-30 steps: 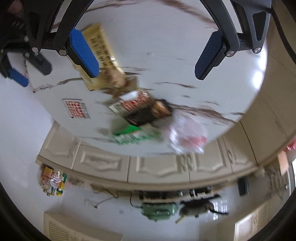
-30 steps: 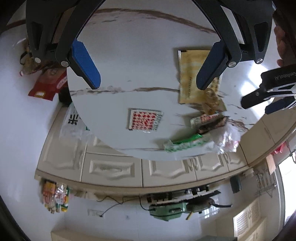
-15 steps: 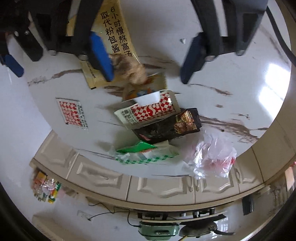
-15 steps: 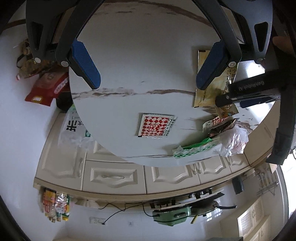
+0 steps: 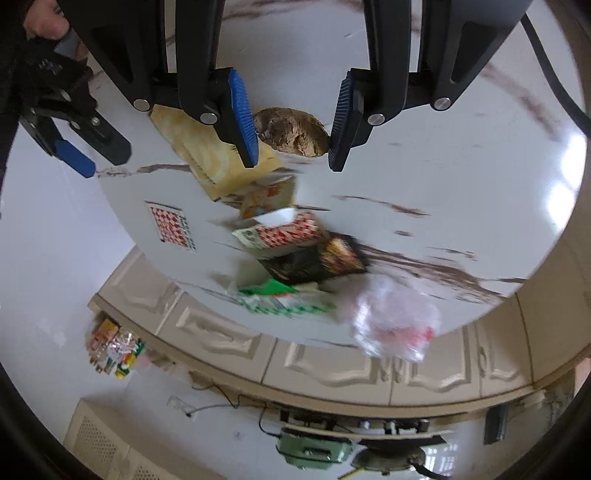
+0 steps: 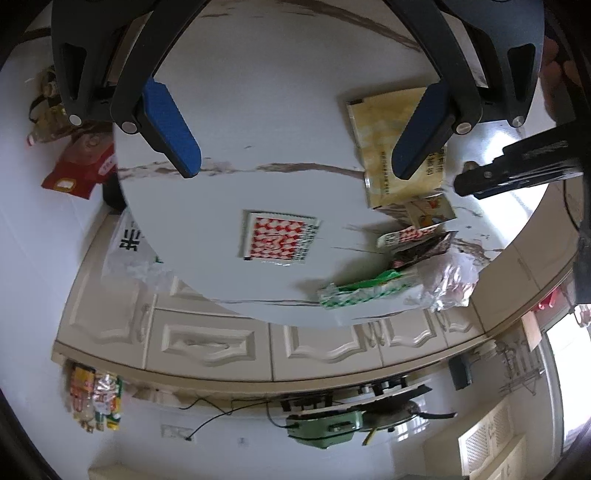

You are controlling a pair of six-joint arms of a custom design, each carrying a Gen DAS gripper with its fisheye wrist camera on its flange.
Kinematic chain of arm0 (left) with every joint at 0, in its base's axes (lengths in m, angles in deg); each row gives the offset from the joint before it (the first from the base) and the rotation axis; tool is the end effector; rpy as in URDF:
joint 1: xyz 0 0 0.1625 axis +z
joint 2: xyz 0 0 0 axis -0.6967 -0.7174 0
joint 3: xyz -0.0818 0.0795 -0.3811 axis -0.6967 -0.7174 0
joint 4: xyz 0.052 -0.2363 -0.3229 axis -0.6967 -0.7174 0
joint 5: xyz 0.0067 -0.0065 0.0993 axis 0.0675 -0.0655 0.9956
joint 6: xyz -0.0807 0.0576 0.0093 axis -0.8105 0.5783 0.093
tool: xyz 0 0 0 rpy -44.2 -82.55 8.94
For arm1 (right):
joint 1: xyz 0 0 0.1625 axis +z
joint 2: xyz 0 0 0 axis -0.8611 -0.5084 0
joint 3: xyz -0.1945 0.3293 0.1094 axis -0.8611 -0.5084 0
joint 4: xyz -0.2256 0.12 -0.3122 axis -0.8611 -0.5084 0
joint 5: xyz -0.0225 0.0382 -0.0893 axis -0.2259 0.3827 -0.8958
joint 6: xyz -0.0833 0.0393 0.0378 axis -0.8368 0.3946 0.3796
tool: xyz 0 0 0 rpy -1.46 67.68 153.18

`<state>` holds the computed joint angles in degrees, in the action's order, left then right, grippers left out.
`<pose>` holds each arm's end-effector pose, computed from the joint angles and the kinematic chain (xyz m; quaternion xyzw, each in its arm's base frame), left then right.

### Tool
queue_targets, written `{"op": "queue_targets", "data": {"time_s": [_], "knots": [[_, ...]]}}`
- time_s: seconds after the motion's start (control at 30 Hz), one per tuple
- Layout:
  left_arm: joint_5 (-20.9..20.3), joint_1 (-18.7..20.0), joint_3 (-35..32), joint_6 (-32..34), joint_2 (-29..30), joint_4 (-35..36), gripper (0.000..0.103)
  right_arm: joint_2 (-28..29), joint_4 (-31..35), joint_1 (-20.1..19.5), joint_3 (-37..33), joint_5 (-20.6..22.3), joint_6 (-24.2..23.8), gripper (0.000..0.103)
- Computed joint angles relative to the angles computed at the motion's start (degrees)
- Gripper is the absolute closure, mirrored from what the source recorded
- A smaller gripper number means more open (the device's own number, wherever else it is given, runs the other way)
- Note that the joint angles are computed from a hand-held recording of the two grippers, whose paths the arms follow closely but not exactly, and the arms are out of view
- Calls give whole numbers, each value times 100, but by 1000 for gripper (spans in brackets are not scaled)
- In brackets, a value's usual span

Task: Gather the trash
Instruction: 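Grasp the ginger root with the left tool while the right tool grasps the small white carton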

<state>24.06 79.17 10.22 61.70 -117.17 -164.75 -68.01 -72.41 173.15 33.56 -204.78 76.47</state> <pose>-0.5186 -0.5915 0.2681 0.2530 0.9239 -0.2217 0.1822 0.2510 -0.4455 0.4519 -0.0036 -0.8385 0.4091 0.3599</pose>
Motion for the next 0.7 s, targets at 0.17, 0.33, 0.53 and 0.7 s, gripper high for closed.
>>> {"op": "queue_targets", "data": {"time_s": [0.17, 0.33, 0.53, 0.7], "knots": [[431, -88, 389, -191, -506, 71, 67, 362, 432, -61, -394, 548, 67, 0], [698, -171, 655, -340, -952, 291, 67, 996, 1062, -162, -1084, 1211, 102, 0], [716, -177, 897, -432, -1406, 465, 67, 1593, 1459, -290, -1648, 1398, 238, 0], [628, -127, 1050, -503, -1724, 516, 67, 1628, 1302, -325, -1604, 1335, 292, 11]]}}
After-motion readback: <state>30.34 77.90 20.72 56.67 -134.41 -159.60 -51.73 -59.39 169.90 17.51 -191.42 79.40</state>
